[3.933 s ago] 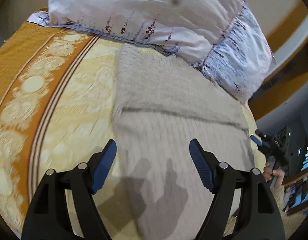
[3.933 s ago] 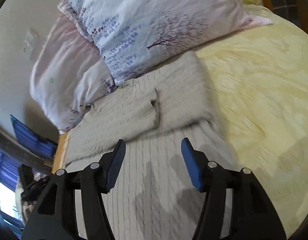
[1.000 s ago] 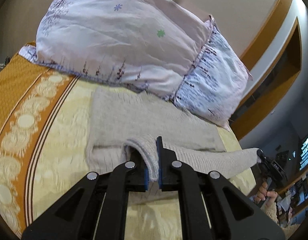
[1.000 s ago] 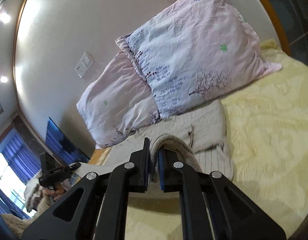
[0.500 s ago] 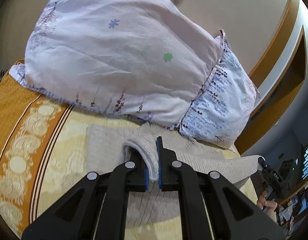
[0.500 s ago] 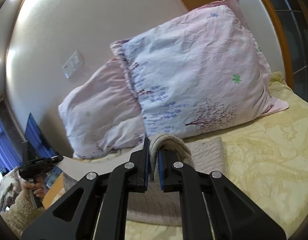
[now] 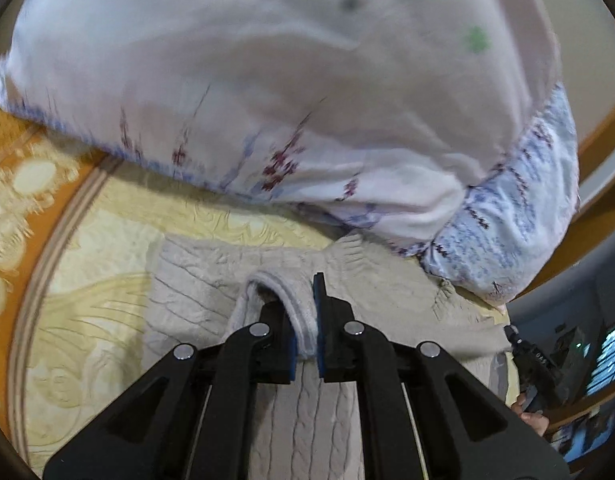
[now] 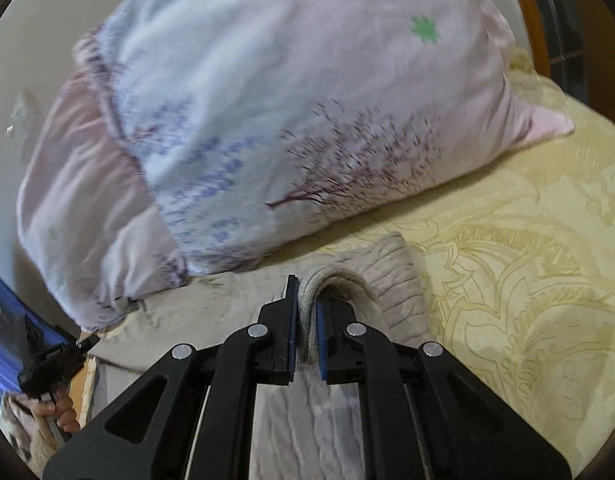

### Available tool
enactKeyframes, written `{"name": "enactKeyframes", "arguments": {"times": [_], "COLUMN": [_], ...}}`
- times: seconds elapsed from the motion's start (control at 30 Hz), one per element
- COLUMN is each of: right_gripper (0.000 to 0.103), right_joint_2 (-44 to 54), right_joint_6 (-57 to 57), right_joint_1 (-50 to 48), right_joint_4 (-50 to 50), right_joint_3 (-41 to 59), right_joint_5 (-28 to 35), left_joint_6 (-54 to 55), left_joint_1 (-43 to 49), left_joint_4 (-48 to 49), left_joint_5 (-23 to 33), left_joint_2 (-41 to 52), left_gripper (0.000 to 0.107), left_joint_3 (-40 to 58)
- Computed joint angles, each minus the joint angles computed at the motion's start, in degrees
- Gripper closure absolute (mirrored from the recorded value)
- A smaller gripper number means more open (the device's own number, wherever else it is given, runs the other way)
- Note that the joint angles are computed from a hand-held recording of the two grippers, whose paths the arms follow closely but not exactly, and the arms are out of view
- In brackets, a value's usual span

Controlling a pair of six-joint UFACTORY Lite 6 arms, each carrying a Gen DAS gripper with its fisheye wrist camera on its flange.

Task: Fold small clothes
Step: 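Fold the hem up toward the collar with both grippers and release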

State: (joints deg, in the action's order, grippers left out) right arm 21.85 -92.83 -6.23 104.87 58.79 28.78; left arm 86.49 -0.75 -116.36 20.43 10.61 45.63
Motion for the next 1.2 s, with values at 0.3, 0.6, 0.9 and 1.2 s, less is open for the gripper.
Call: {"name": "enactKeyframes", "arguments": {"times": [0.3,0.6,0.9,1.2], "right_gripper": [0.034,0.051,0.062,0.069], "right_joint_2": [-2.3,-10.9,-15.2,-15.7], "right_joint_6": [3.0,-1.9,-8.0,-11.4], "right_joint_1": [-1.7,-12.7,-14.1,-13.2], "right_joint_4": [-2.6,-11.3,-14.1,-14.8], "right_joint_3": [-1.9,-11.5,-19.4,-21.0], "right_joint_5": [1.3,7.4,6.7,5.8], "left_joint_6": [-3.7,-15.0,-32.1,-45.9], "left_joint_1": [3.0,4.4,-3.6,-10.9], "left_joint_4": [3.4,23.0,42.2,55.0], "left_joint_5": [3.9,-2.1,-9.8,-15.6], "left_joint_2": [-5.6,-25.7,-33.6,-30.1], "left_gripper": [0.038,0.052,0.055,0.066], "left_joint_3": [-4.3,-18.5,-25.2,-25.1]}}
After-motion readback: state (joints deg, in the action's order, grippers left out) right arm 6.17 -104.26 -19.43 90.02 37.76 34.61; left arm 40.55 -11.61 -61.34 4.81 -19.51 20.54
